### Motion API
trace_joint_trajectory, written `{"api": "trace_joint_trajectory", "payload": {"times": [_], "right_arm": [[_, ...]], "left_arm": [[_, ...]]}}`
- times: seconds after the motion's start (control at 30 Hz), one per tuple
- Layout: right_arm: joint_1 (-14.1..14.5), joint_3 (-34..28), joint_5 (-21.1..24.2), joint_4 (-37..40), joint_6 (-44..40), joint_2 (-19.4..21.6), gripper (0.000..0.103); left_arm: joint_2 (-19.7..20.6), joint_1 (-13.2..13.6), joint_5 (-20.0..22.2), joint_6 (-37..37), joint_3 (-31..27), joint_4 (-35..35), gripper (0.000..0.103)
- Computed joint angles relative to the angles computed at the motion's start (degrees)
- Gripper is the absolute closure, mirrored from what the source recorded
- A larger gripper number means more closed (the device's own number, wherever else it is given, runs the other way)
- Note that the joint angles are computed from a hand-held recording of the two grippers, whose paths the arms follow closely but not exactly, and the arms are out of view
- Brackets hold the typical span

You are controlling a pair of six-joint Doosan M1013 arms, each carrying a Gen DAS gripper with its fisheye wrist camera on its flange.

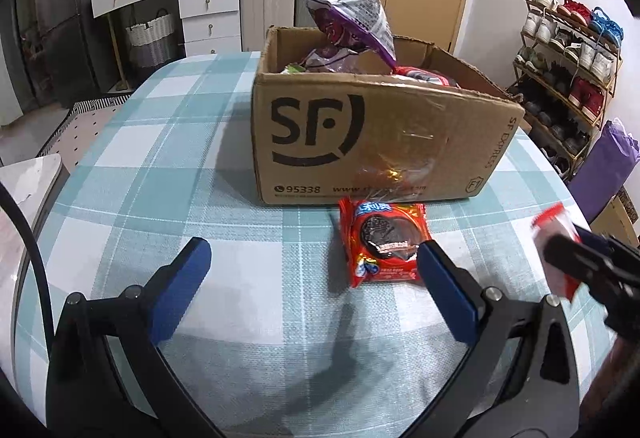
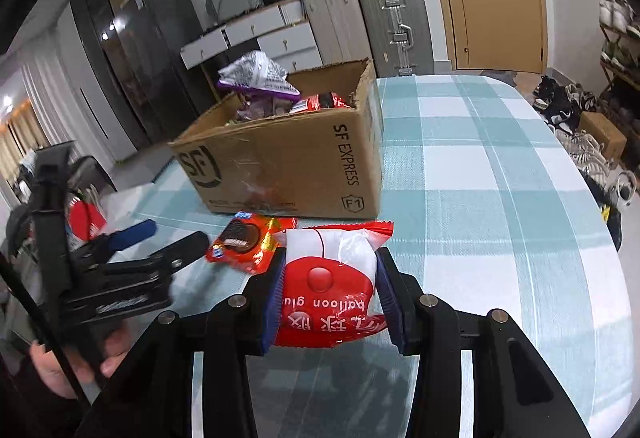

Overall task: Organize snacks
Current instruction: 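Lower the right gripper onto the white-and-red balloon gum pack and close it, then grasp the red Oreo pack with the left gripper while the right gripper lifts the gum pack, then carry the Oreo pack with the left gripper and the gum pack with the right over the box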

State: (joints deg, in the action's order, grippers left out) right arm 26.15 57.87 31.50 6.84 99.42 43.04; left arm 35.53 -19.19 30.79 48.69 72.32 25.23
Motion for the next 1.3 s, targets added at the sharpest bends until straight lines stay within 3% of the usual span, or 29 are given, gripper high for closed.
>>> {"api": "trace_joint_trajectory", "payload": {"times": [0.33,0.63,0.83,0.97,1.07,1.3], "right_arm": [[-0.17,7.34,-6.26,0.45,3.02,-4.32,0.06],[-0.46,6.97,-5.97,3.74,0.54,-3.96,0.06],[-0.78,6.86,-5.78,6.03,-0.89,-3.78,0.06],[-0.85,6.73,-5.58,6.56,-1.22,-3.7,0.06],[-0.86,6.65,-5.35,6.85,-1.35,-3.61,0.06],[-1.05,6.27,-4.45,4.48,1.23,-3.1,0.06]], "left_arm": [[1.41,-0.6,1.81,2.1,-2.47,-3.3,0.001],[5.33,-0.83,7.22,7.65,-8.58,-8.55,0.001],[8.25,-1.2,12.43,7.27,-12.89,-6.63,0.002],[8.21,-0.23,11.32,9.09,-12.94,-12.06,0.022],[8.13,0.0,10.38,11.89,-12.97,-14.28,0.047],[7.67,-0.25,8.49,14.78,-12.11,-13.95,0.056]]}}
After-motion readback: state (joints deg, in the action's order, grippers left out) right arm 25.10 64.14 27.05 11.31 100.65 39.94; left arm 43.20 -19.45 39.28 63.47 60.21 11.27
